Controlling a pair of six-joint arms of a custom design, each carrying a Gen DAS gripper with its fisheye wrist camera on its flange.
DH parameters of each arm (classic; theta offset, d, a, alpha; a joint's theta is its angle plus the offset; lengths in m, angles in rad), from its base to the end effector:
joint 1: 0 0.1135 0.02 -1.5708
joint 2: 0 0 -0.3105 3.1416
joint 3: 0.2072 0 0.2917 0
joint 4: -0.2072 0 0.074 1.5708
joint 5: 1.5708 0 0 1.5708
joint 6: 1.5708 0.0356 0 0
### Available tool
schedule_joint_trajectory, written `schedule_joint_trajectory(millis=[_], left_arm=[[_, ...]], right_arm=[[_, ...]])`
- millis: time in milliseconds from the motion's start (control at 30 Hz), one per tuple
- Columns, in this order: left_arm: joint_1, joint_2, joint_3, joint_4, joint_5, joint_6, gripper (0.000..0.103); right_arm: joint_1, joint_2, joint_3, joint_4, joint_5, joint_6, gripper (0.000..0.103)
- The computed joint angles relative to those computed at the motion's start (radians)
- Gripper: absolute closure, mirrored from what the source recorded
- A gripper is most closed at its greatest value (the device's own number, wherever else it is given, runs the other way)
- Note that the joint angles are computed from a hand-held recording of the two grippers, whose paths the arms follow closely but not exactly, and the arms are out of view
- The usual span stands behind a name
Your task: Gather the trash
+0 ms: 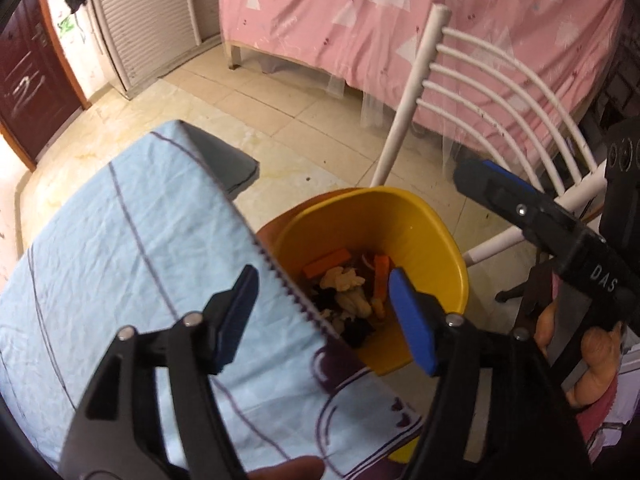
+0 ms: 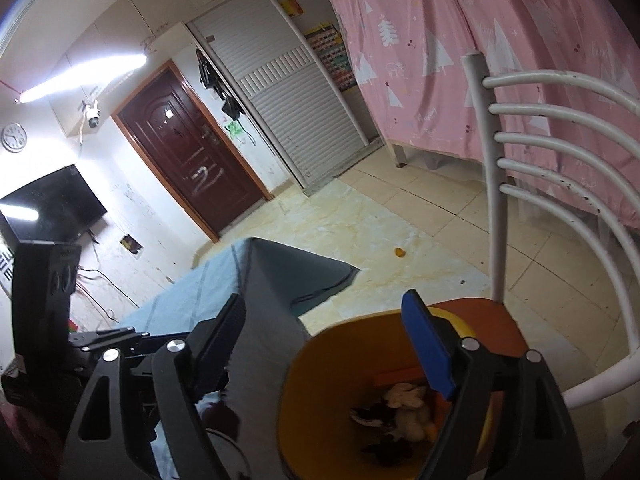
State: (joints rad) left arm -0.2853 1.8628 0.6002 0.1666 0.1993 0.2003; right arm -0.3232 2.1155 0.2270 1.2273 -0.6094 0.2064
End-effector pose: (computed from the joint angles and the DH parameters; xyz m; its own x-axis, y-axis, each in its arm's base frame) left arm 0.2887 -0.0920 0.0602 -0.7642 0.4274 -0.4831 0.5253 0.8470 -0.0816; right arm 0.2247 -0.0538 0.0258 -0.6043 0.3796 -0.7005 -0.0450 0.8615 0.5058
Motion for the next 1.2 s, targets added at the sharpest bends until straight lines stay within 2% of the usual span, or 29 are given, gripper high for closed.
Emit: schedule_joint_trajectory(millis=[33, 100, 167, 333, 633, 767, 867, 967, 1033, 1200], left_arm=[[0.030, -0.019, -0.019, 0.015, 0.024, 0.009, 0.029], [0.088, -0.058, -0.053, 0.038, 0.071, 0.034, 0.025], [0.149, -0.100, -0.090, 0.063, 0.129, 0.064, 0.013], [0.342, -0.201, -0.182, 0.125, 0.243, 0.135, 0.007], [0.682, -0.246, -0.211, 0.153, 0.397, 0.231, 0.007], [0.810, -0.215, -0.201, 0.175, 0.442, 0.269, 0.007], [0.901, -0.175, -0.209, 0.281, 0.449, 0.264, 0.007], [0.980, -0.116, -0.229, 0.467, 0.436, 0.210, 0.007], [1.025, -0.078, -0.218, 0.525, 0.441, 0.196, 0.007], [1.083, -0.017, -0.177, 0.546, 0.447, 0.190, 0.007]], right_arm=[[0.014, -0.007, -0.008, 0.012, 0.000, 0.014, 0.023], [0.058, -0.038, -0.017, 0.019, 0.008, 0.046, 0.018], [0.111, -0.052, -0.031, 0.046, 0.012, 0.073, 0.013], [0.292, -0.088, -0.057, 0.122, 0.115, 0.153, 0.009], [0.633, -0.180, 0.008, 0.023, 0.347, 0.222, 0.009], [0.803, -0.191, 0.089, -0.077, 0.477, 0.227, 0.009], [0.905, -0.173, 0.145, -0.113, 0.564, 0.217, 0.009], [0.991, -0.147, 0.190, -0.129, 0.654, 0.211, 0.009], [1.046, -0.135, 0.228, -0.155, 0.715, 0.202, 0.009], [1.117, -0.106, 0.294, -0.193, 0.796, 0.178, 0.009]])
